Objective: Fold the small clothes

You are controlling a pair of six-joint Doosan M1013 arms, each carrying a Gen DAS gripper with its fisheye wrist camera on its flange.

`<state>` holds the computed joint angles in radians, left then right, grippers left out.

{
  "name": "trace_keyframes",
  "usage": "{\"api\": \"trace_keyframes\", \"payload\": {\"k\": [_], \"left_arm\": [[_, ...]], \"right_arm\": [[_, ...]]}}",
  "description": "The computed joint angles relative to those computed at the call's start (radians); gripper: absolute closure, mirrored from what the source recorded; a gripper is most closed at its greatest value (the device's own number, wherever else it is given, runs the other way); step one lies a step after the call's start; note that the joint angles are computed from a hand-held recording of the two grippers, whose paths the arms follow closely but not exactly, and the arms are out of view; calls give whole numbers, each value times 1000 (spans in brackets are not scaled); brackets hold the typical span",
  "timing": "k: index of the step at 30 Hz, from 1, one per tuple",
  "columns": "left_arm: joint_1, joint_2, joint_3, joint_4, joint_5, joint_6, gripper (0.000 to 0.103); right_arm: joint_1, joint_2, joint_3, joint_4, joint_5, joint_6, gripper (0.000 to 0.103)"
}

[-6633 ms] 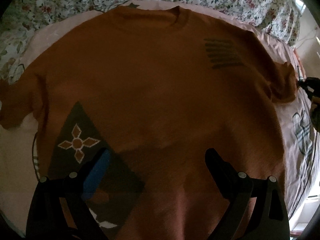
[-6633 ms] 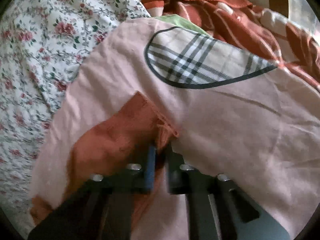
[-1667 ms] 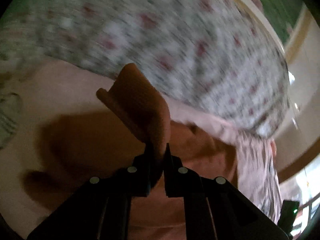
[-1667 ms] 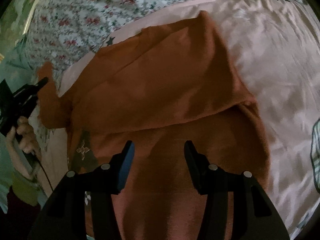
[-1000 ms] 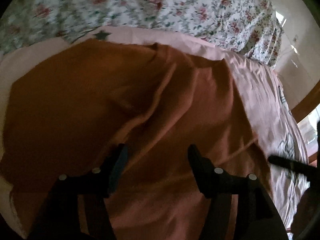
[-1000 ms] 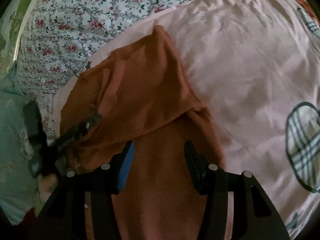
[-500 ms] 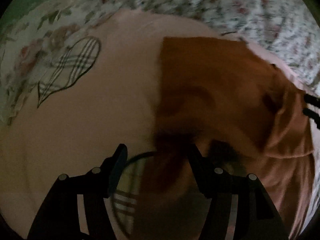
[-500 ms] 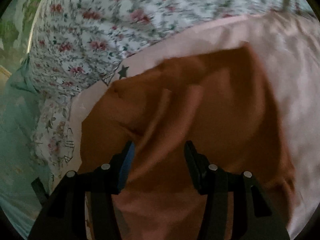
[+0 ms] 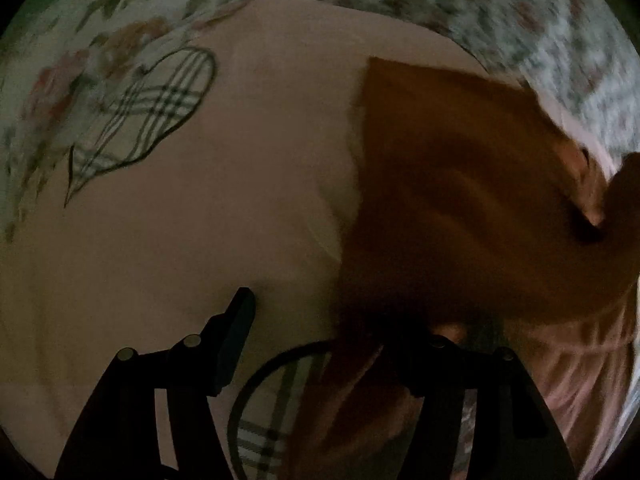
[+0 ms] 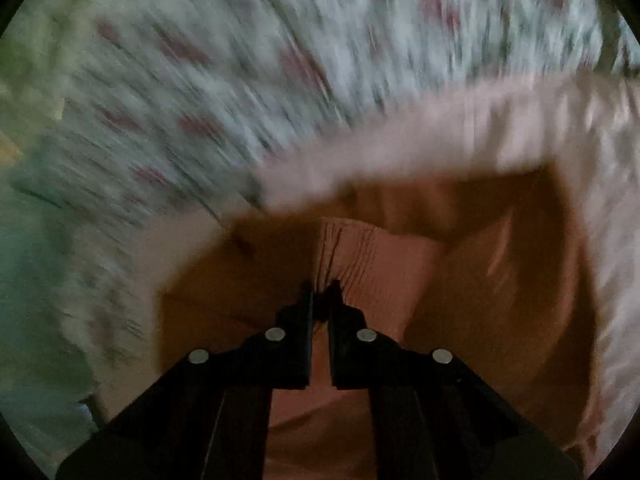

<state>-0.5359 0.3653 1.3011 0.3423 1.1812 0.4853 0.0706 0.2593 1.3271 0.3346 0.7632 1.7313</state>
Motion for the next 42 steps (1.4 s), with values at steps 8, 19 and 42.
{"api": "trace_keyframes", "payload": {"k": [8, 19, 42], "left_arm": [[-9, -3, 3, 20, 8, -63, 44], [47, -103, 158, -108, -251, -229, 46], [27, -11, 5, -297, -208, 198, 61]], "right_arm": [[-64, -72, 158, -62, 48, 85, 96], [-74, -59, 171, -48, 174, 117, 84], [-47, -23, 109, -190, 227, 82, 85]]}}
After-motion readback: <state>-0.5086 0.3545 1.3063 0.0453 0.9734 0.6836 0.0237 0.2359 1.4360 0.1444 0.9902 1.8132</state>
